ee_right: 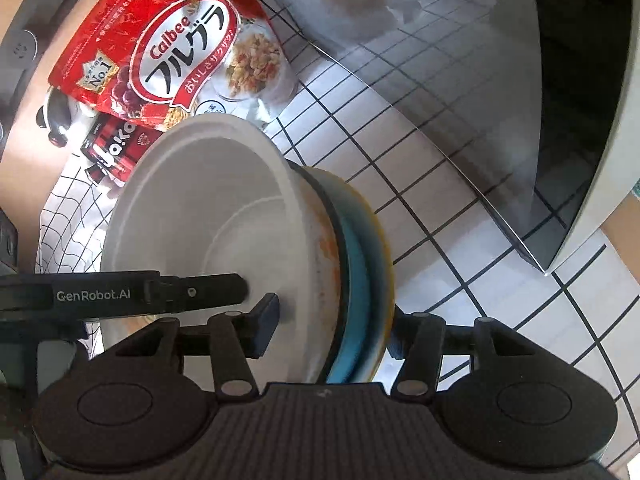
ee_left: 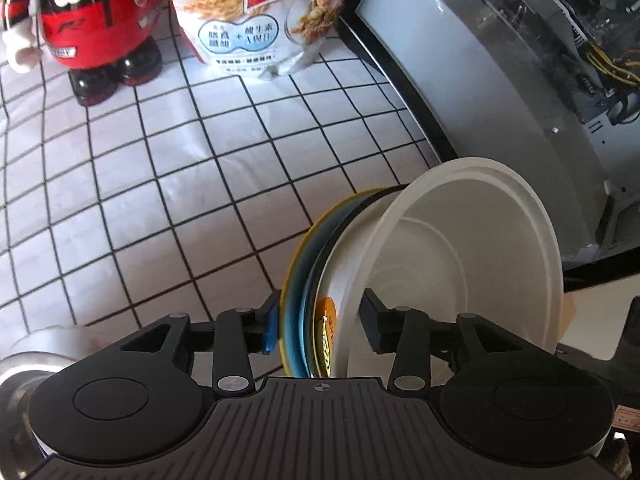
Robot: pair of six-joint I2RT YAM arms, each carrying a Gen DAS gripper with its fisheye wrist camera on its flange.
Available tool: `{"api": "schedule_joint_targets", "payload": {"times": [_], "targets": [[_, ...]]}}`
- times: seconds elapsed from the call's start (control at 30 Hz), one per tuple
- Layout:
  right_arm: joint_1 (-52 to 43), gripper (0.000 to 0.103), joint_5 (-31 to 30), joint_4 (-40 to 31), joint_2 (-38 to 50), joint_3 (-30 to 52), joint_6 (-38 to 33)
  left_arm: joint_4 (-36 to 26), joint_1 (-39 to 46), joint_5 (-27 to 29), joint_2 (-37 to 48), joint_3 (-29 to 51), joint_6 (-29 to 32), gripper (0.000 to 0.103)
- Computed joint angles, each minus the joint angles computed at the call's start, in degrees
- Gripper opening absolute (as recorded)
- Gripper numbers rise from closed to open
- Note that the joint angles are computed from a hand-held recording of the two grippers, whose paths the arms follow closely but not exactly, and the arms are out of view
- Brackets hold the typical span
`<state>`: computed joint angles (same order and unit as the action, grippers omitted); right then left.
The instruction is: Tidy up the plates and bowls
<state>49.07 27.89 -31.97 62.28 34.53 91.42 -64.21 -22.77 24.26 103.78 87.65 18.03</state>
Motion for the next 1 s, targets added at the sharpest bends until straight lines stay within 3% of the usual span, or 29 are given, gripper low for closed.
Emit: {"api": "schedule_joint_targets", "payload": {"times": [0.27,0.4,0.63,1.0], "targets": [[3.3,0.049,-2.8,-4.9,-2.9,-0.3,1.0,2.5,-1.3,-0.8,-6.0,-7.2,-3.0,0.048],[5.6,0.051,-5.2,-8.3,-11.1,-3.8,-4.1,4.9,-3.7,-2.9,-15.3,-17.0,-9.1,0.048],[8.9,0.054,-4.8,-14.4,-17.2,-4.4,-14.5,11.9,-9.0,-7.3,-30.0,-30.9,-24.1,0.046],[12.1,0.06,-4.2,-11.6,-16.4,-5.0,-23.7,17.5,-7.9,-7.5,-44.8,-44.0,-38.5,0.041]]}}
